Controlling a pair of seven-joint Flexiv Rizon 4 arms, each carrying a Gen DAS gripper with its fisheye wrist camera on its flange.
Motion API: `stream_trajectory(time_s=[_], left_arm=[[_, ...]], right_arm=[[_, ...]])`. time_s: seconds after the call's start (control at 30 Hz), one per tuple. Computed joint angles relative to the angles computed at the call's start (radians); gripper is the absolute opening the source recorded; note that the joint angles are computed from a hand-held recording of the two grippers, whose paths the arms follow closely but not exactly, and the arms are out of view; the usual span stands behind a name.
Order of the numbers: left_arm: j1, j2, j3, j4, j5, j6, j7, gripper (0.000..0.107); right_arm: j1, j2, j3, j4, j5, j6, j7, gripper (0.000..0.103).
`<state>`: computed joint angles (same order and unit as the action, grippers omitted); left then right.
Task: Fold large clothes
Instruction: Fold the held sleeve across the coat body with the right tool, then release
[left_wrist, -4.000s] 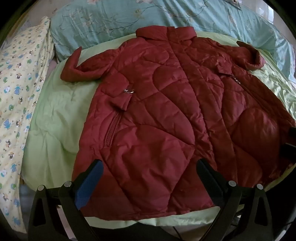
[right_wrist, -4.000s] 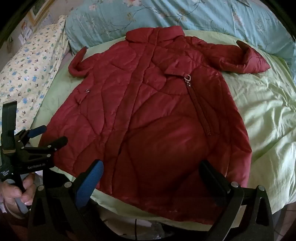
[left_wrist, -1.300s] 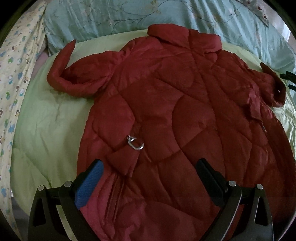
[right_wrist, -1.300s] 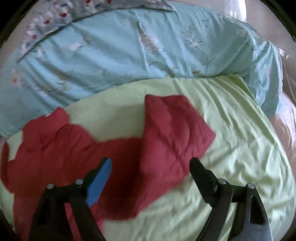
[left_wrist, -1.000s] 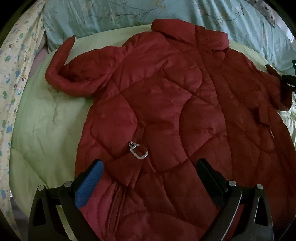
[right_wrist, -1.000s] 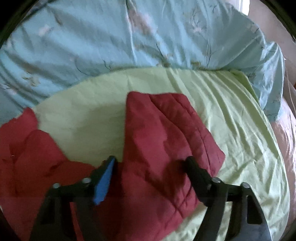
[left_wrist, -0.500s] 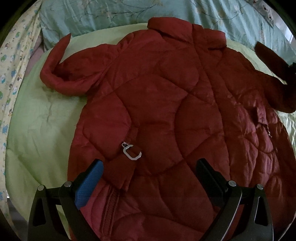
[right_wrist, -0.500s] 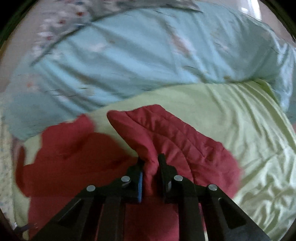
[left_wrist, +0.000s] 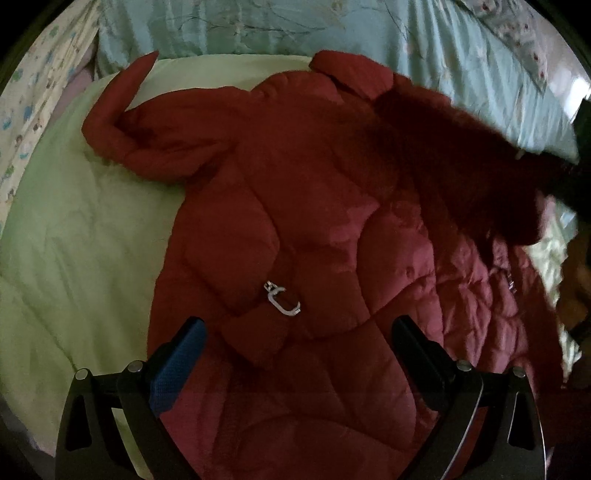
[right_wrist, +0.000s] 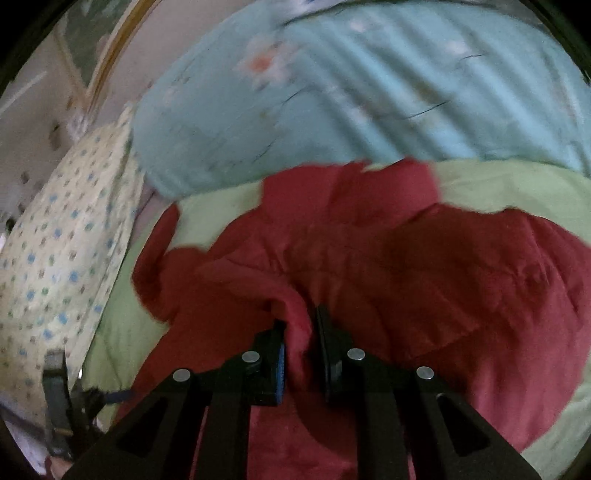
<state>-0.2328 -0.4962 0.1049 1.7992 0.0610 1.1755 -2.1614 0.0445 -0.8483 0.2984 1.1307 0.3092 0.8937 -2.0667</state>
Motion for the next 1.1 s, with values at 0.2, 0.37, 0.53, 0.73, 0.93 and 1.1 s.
stream_trajectory(time_s=[0.2, 0.37, 0.53, 0.73, 0.93, 1.1], left_arm=[[0.142, 0.024, -0.128, 0.108, -0.177, 0.165, 0.147, 0.102], [0.244, -0.031, -0.228, 0.072, -0.331, 0.198, 0.314, 0.102], [0.286, -0.176, -0.275, -0.123, -0.429, 0.116, 0.453, 0.099], [0.251, -0.356, -0.233, -0.393, -0.443, -0.066, 0.52, 0.039], [0.214, -0.333, -0.168, -0.348, -0.406, 0.04, 0.515, 0.018], [0.137, -0.281, -0.016, -0.29, -0.296, 0.123, 0.391, 0.016]], right_arm=[[0.053, -0.027, -0.009, 0.033, -0.054, -0.032, -0.054, 0.019], [0.054, -0.045, -0.013, 0.025, -0.077, -0.09, -0.066, 0.026], [0.046, -0.041, -0.018, 0.027, -0.071, -0.114, -0.074, 0.041], [0.028, -0.03, -0.01, 0.03, -0.046, -0.141, -0.069, 0.05], [-0.022, 0.031, -0.006, 0.092, 0.01, -0.125, -0.085, 0.065], [-0.056, 0.069, -0.029, 0.118, 0.045, -0.048, -0.054, 0.065]])
